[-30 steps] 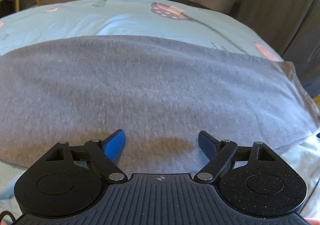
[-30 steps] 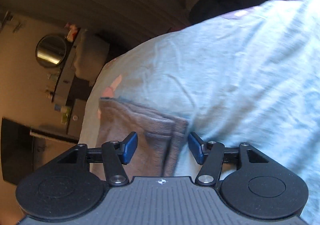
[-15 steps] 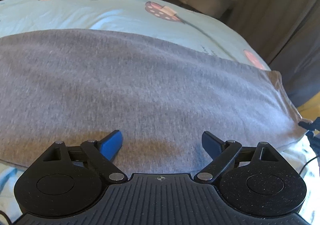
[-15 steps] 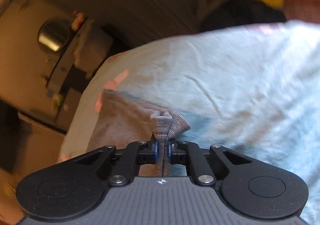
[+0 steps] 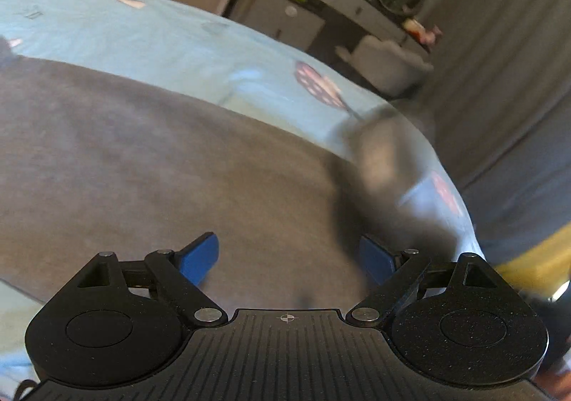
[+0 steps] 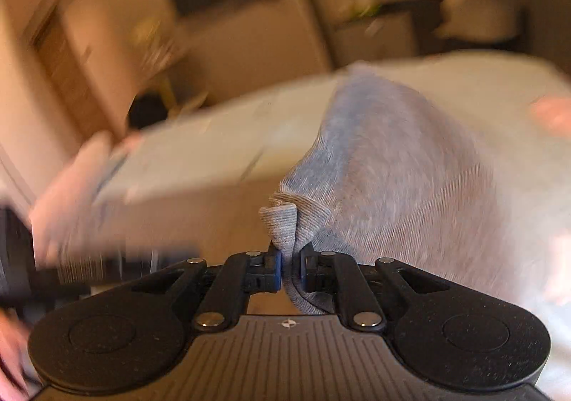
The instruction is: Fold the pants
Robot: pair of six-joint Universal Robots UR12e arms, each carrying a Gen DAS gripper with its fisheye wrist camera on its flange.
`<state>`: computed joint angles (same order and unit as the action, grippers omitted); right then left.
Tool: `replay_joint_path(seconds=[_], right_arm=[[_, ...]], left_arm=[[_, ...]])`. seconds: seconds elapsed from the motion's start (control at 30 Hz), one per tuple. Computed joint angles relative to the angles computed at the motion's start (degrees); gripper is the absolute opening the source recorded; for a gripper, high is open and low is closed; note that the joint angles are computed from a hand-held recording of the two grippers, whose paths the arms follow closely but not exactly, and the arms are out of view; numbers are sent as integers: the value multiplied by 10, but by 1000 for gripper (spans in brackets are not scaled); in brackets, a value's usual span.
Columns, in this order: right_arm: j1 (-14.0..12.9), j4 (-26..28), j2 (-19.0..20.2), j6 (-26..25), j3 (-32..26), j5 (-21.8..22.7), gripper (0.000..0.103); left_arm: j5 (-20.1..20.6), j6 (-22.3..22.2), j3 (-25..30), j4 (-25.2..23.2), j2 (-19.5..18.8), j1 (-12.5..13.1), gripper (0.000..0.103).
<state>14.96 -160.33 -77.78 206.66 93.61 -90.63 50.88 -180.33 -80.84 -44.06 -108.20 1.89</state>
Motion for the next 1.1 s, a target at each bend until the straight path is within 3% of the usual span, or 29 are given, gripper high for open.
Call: replay_joint_path(seconds=[0.07,0.13,0.27,0.37,0.43,0.47,0.5,0.6,0.73,0.8,0.87,0.93,1.0,1.1], right_arm=[[13,39,12,3,-8,7,28],[17,64,15,4,-8,15,36],[3,-5,-13,69,34,48,39],[-3,-59,-38,160,76,-8,39],[-4,-49,-53,230,98,-69,32],[-7,-27,-60,261,108,-90,9],[-10,-30,-65,278,121,-94,0],[-20,-99,-68,313,158,-75,0],[-8,-85,-58,276,141,-97,0],[-4,-88,-57,273,140,-102,0],[-10,-103,-61,286,150,-89,0],[-14,-120,-62,302,158,-77,2],[-15,-126,-66,321,162,-69,6],[-16,-148,-69,327,169,-59,24]], left_arm=[[-13,-4,2,-10,-2,5,92],[-25,4,6,-20,-5,6,92],[-56,48,22,-66,-16,0,92],[-68,69,44,-109,-32,-10,92],[-74,80,61,-136,-45,-16,92],[-72,79,69,-146,-51,-20,91],[-69,79,74,-155,-55,-23,91],[-76,80,94,-192,-70,-30,88],[-78,46,110,-174,-87,-40,87],[-101,41,126,-190,-99,-44,72],[-102,49,152,-251,-115,-50,40],[-92,43,163,-267,-121,-54,18],[-104,24,151,-245,-115,-51,16],[-117,31,134,-219,-100,-45,15]])
